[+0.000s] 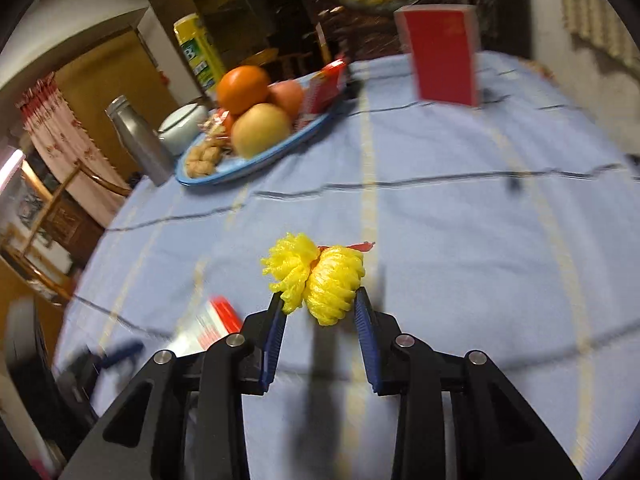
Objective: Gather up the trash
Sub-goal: 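Grasp the white medicine box with the left gripper while the right gripper grasps the yellow pom-pom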
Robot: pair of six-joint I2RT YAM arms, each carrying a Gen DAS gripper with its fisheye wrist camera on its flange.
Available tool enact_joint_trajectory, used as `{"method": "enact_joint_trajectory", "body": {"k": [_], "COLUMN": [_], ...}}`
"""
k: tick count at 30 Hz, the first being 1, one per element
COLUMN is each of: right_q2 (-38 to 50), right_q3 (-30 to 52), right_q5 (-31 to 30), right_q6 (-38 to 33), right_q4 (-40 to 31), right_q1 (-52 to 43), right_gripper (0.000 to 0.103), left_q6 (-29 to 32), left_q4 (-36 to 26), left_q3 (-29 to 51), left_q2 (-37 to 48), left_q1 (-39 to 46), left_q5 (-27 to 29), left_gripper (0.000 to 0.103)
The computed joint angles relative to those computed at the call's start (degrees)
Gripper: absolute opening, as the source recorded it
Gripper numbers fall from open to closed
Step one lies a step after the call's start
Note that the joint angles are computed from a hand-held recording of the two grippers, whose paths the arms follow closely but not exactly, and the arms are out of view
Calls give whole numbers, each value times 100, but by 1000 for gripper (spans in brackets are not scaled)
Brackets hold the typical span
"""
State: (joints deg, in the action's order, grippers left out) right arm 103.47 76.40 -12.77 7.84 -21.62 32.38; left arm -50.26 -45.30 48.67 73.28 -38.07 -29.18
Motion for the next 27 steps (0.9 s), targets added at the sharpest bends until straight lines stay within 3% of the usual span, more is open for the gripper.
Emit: {"method": "enact_joint_trajectory", "body": {"k": [3, 10, 14, 16, 18, 21, 27], "right_q2": [-581, -539, -734, -830, -879, -901, -897], "right_q3": [-814, -938, -1116, -1212, -1277, -1299, -1284], "right_q5": [-34, -529, 71, 401, 673, 778, 693], "right_q6": [-110, -274, -522, -664, -753, -820, -706], "right_q4": [230, -23, 113, 193, 285, 298, 282], "right_q1": [-295, -601, -280, -125, 18, 62, -25], "right_gripper": [37, 38, 39, 45, 58, 66, 72], "left_q6": [96, 455, 573, 643, 753, 811, 883], "left_q4": [-17, 132, 183, 222, 279, 336, 407], "left_q3": [77, 148, 249, 313, 348, 374, 376], "left_q2": [24, 181, 405, 525, 602, 676, 700], "left_q1": [-244, -343, -289, -226, -152, -128, -134], "left_q5": [-433, -617, -575, -452, -320, -276, -262], "left_gripper": [97, 97, 97, 97, 97, 98, 95]}}
